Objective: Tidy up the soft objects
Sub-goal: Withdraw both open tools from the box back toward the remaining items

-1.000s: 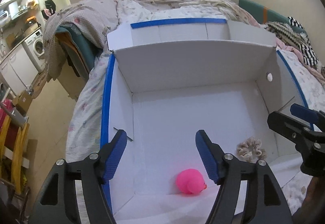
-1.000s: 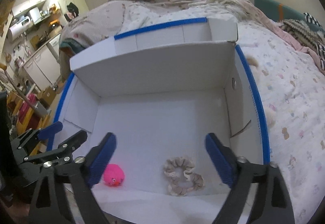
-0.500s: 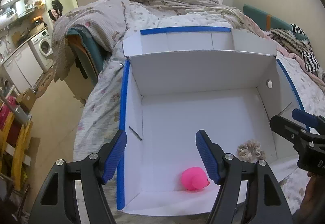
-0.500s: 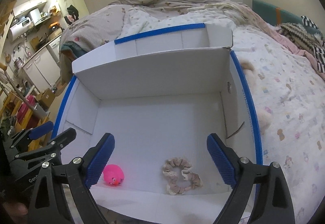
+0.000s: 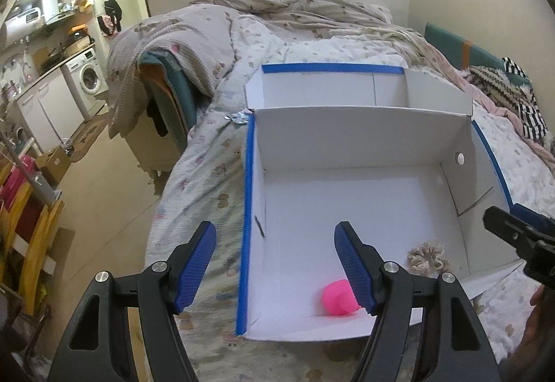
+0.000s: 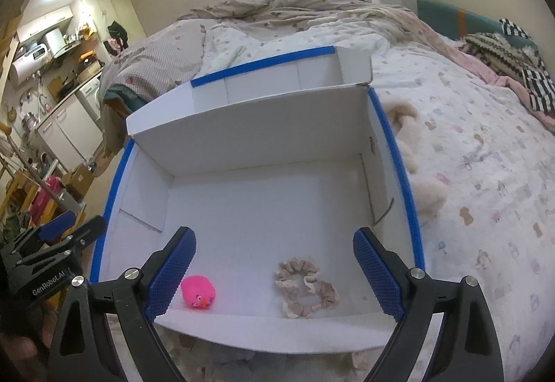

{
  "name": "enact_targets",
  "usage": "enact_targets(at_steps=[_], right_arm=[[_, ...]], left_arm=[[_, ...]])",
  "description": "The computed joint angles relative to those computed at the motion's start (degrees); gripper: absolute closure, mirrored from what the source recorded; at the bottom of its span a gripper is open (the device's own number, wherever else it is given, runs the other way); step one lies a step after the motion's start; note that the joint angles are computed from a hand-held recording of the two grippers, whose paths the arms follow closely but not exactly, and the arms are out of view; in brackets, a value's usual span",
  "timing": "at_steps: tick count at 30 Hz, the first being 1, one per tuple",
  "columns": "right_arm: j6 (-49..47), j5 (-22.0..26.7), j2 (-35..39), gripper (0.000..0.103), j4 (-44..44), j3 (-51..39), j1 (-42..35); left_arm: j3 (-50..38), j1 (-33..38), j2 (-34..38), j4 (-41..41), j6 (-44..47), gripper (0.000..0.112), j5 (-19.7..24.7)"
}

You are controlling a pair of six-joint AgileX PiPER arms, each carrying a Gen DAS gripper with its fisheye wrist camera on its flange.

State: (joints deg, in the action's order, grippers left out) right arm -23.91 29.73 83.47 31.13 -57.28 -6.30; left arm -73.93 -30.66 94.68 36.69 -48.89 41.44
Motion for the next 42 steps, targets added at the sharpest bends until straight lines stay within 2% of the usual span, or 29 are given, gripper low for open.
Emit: enact_targets(at_steps=[14,21,27,35,42], right_arm=[[-5.2,4.3,-8.0,0.005,5.8,6.1,-6.2],[-7.4,7.6,-11.4,0.005,6.0,9.6,-9.3],[-7.4,10.1,-12.2,0.005,5.1,11.2,-10.4],[-2.3,11.4,-9.1,0.005,2.3,11.0,-8.2],[2.5,13.1,-1.8,0.005,1.0,9.5,-6.9]], left_arm=[[9.1,-0.1,-9.0,-0.6,-3.9,0.041,1.2],[14.4,-2.1,-11.7,0.8,-6.6,0.041,1.9],[16.5,-2.1,-12.9,-2.0,-7.6,0.041,1.6],[15.8,-0.4,-10.1,-6.4,-4.8,0.041,2.4],[14.2,2.3,-5.7,-12.9,0.2,0.041,1.4]])
